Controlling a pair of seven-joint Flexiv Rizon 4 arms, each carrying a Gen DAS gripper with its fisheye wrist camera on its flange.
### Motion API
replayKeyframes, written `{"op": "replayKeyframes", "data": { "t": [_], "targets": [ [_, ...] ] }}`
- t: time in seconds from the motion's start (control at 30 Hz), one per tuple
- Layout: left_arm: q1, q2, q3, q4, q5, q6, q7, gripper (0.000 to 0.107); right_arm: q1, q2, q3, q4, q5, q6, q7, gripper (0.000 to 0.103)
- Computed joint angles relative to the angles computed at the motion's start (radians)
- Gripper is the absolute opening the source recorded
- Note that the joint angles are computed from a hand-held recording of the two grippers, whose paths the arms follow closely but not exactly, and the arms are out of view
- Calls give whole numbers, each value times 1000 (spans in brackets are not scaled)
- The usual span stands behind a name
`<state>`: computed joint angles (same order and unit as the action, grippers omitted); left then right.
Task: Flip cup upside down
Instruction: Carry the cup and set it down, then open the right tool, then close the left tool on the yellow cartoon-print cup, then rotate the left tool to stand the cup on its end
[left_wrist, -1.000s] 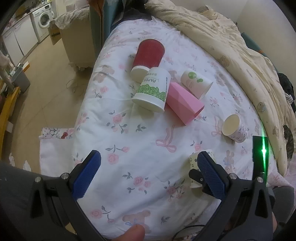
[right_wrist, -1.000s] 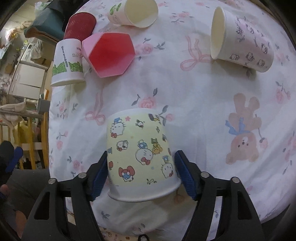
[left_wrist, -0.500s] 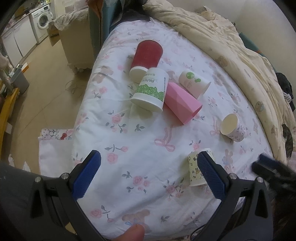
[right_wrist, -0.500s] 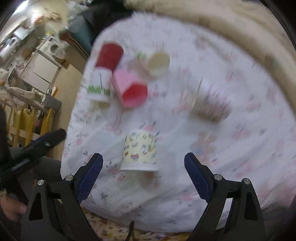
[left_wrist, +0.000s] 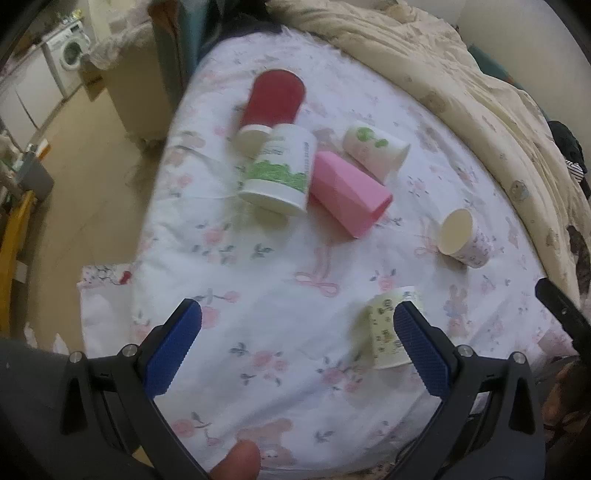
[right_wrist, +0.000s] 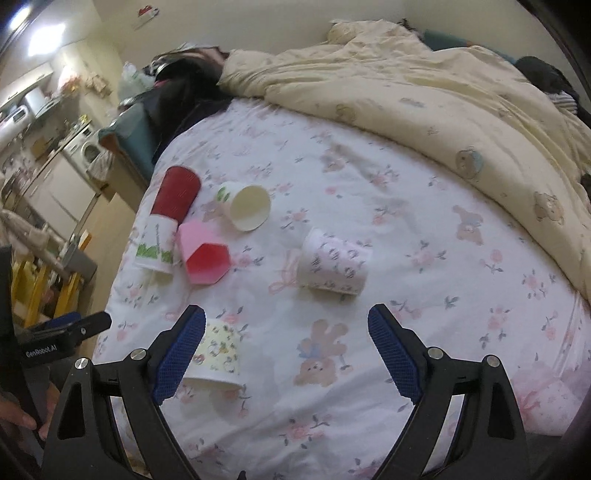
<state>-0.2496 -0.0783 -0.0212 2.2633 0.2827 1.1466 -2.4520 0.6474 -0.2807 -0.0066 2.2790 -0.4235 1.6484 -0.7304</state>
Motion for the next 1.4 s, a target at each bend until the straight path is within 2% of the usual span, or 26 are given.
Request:
{"op": "replayKeyframes", "data": {
  "t": [0.13, 0.17, 0.23, 0.4, 0.53, 0.67, 0.73, 1.0, 1.03, 1.1, 1.2, 1.4],
  "targets": [
    [9, -44, -34, -24, -166, -26, 134, 102, -30, 4, 15, 8, 32, -6, 25, 92],
    [14, -59, -48, -30, -249, -47, 177, 102, -32, 6, 13, 11, 36, -4, 30, 92],
    [16, -82, -73, -19, -393, -27, 244, 100, -26, 10, -3, 18, 36, 3, 42, 92],
    [-9, -182, -85, -118, -487, -99, 289, 92, -72, 5, 42, 4, 65, -30, 41, 92],
    [-37, -246, -73, -189, -476, -163, 276, 88, -224, -19, 215, -37, 167, -81, -16, 92],
    [-60, -300, -53, -245, -443, -213, 234, 79, -266, -28, 261, -52, 219, -102, -49, 92],
    [-62, -321, -55, -260, -447, -229, 231, 79, -287, -34, 289, -62, 249, -111, -76, 92],
    [-64, -368, -58, -276, -459, -234, 231, 76, -291, -41, 315, -86, 307, -148, -137, 92],
    [-61, -369, -61, -269, -468, -228, 237, 73, -289, -41, 314, -88, 311, -150, -141, 92],
    [-51, -364, -73, -246, -496, -195, 257, 54, -278, -40, 305, -88, 312, -156, -144, 92],
    [-50, -354, -83, -229, -524, -166, 275, 54, -264, -38, 292, -89, 311, -165, -142, 92],
    [-56, -279, -69, -219, -489, -199, 318, 54, -255, -41, 288, -95, 312, -177, -155, 92]
  ]
}}
